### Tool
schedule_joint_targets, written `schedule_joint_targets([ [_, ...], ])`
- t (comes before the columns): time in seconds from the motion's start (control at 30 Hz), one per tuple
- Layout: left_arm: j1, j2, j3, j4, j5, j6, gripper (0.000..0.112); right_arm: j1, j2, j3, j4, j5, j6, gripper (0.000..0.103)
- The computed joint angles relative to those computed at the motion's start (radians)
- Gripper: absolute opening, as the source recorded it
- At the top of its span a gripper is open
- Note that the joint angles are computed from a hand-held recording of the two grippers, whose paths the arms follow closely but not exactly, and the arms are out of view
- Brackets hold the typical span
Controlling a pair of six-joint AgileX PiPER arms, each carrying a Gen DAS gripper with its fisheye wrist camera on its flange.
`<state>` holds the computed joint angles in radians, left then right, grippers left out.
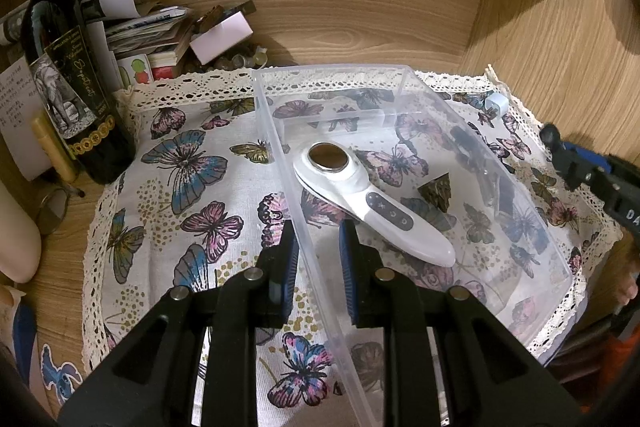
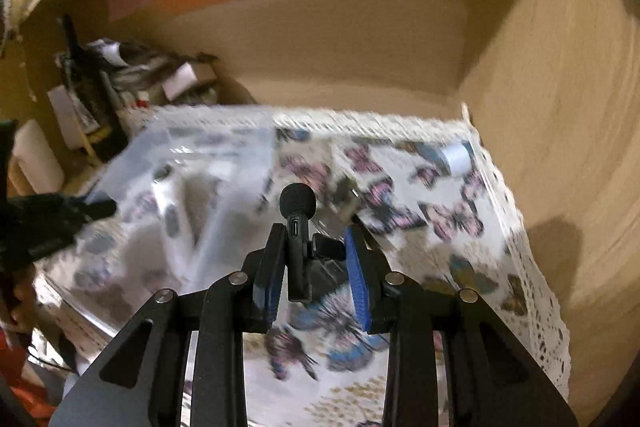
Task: Organize rigid objects
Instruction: 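Grasp the second black connector plug with the right gripper, then lower the black plug into the box and open the right gripper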
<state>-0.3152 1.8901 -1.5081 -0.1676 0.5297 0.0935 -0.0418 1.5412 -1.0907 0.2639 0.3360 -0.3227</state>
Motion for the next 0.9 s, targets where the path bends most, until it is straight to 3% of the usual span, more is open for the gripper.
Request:
schedule_joint_targets([
  [0.23, 0.006, 0.002, 0.001, -0.028, -0.005, 0.025, 0.020, 0.085, 0.057, -0.098, 0.064, 0.007, -0.075, 0.027],
  [0.43, 0.012, 0.001, 0.006, -0.050, -0.008, 0.050, 0.020, 0.157, 0.149, -0.205, -0.068, 0.038, 0.015, 0.027],
  [0.6, 0.015, 0.003, 0.006, -0.059, -0.009, 0.058, 0.020, 0.178, 0.238, -0.321, -0.038, 0.133, -0.033, 0.027],
  [0.9, 0.020, 0.006, 0.010, -0.078, -0.014, 0.081, 0.020, 0.212, 0.351, -0.490, -0.187, 0.266, 0.045, 0.027],
])
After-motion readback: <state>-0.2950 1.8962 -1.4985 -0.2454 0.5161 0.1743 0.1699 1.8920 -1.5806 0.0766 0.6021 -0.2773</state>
